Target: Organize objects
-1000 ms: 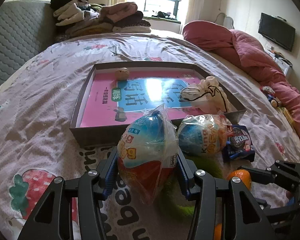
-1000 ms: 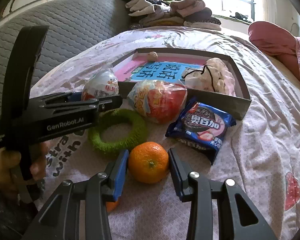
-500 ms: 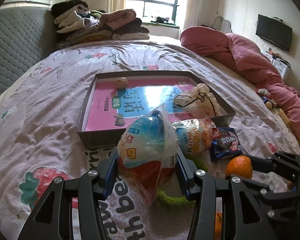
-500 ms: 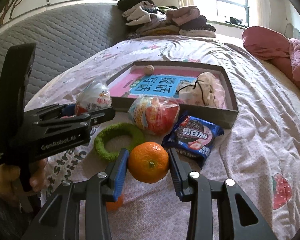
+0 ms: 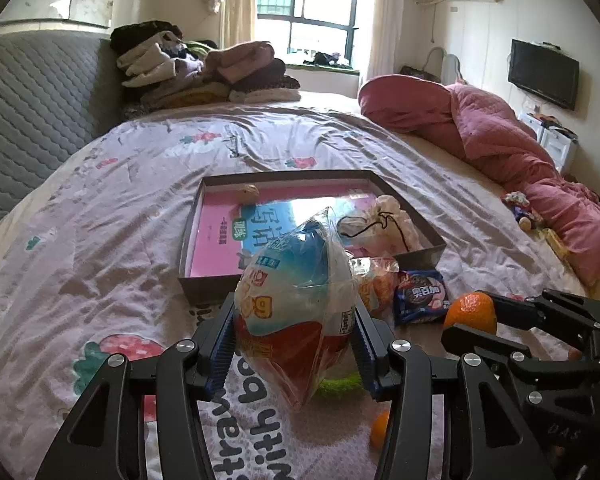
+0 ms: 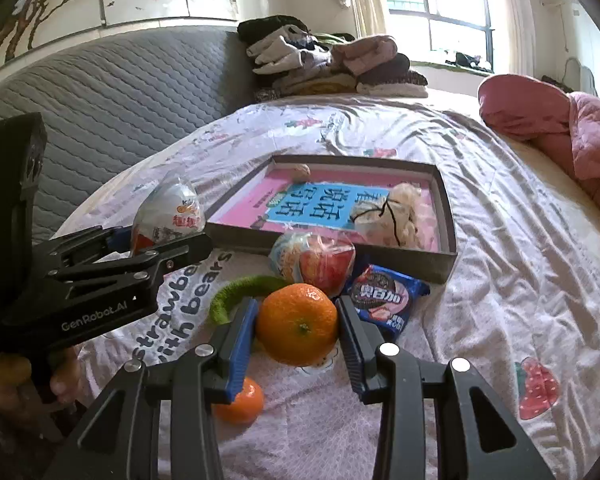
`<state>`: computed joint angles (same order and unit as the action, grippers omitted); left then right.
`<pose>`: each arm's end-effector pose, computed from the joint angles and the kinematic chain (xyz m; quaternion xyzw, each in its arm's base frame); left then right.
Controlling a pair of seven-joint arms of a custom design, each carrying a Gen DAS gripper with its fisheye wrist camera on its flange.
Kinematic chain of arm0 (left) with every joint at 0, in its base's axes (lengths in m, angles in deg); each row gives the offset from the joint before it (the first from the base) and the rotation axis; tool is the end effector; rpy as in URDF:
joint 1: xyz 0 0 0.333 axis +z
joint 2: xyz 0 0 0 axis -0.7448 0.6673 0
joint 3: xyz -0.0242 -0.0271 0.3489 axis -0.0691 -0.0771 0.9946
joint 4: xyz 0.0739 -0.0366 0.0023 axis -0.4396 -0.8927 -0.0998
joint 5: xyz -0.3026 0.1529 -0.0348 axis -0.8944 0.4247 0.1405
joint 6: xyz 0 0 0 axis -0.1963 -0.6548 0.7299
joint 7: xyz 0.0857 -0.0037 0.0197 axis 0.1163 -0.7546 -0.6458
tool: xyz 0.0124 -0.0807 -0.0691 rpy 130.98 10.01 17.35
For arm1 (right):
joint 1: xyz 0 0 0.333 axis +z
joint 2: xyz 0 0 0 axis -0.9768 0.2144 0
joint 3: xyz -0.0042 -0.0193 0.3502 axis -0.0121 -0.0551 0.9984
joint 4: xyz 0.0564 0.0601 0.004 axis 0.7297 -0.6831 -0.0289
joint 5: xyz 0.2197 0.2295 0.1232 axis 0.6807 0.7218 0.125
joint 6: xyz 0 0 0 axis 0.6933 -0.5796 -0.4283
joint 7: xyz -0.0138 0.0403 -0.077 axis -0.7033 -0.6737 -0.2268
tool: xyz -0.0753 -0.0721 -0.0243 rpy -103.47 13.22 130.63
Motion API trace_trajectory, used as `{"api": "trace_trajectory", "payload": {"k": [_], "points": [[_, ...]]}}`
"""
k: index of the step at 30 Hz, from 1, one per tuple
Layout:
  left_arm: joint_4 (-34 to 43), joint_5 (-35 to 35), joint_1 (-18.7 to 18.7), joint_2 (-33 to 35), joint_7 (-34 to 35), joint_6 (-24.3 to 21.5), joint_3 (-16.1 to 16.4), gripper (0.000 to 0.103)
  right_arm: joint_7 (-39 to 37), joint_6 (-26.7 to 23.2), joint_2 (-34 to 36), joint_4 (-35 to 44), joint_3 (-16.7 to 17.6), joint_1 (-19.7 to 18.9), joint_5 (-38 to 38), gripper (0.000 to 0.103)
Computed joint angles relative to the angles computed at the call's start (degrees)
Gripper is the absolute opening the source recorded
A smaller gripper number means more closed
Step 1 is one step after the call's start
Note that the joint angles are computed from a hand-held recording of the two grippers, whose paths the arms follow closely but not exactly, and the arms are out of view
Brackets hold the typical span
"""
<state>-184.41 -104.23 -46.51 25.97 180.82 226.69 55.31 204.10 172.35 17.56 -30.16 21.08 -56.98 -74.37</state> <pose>0.6320 -0.1168 0.4856 -0.4633 0.7728 -0.3931 0.1833 0.5654 0.1860 0.4738 -0.6345 0.6496 -0.2475 0.3380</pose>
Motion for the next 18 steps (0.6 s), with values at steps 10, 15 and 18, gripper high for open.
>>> {"api": "trace_trajectory", "payload": {"k": [10, 15, 18], "points": [[-2.3, -4.1, 0.1, -3.4, 3.9, 0.8, -0.3, 0.053, 6.7, -1.3, -2.0, 1.1, -0.8, 0.9, -8.0, 0.041], [-3.0, -6.3, -0.5, -4.9, 5.4, 0.9, 0.4, 0.053, 10.8, -2.5, -3.1, 1.9, 0.7, -0.4, -12.7, 0.041], [-3.6, -7.6, -1.0, -5.8, 6.4, 1.1, 0.8, 0.053, 13.1, -3.5, -3.8, 2.2, 1.9, -1.3, -15.5, 0.041]]}}
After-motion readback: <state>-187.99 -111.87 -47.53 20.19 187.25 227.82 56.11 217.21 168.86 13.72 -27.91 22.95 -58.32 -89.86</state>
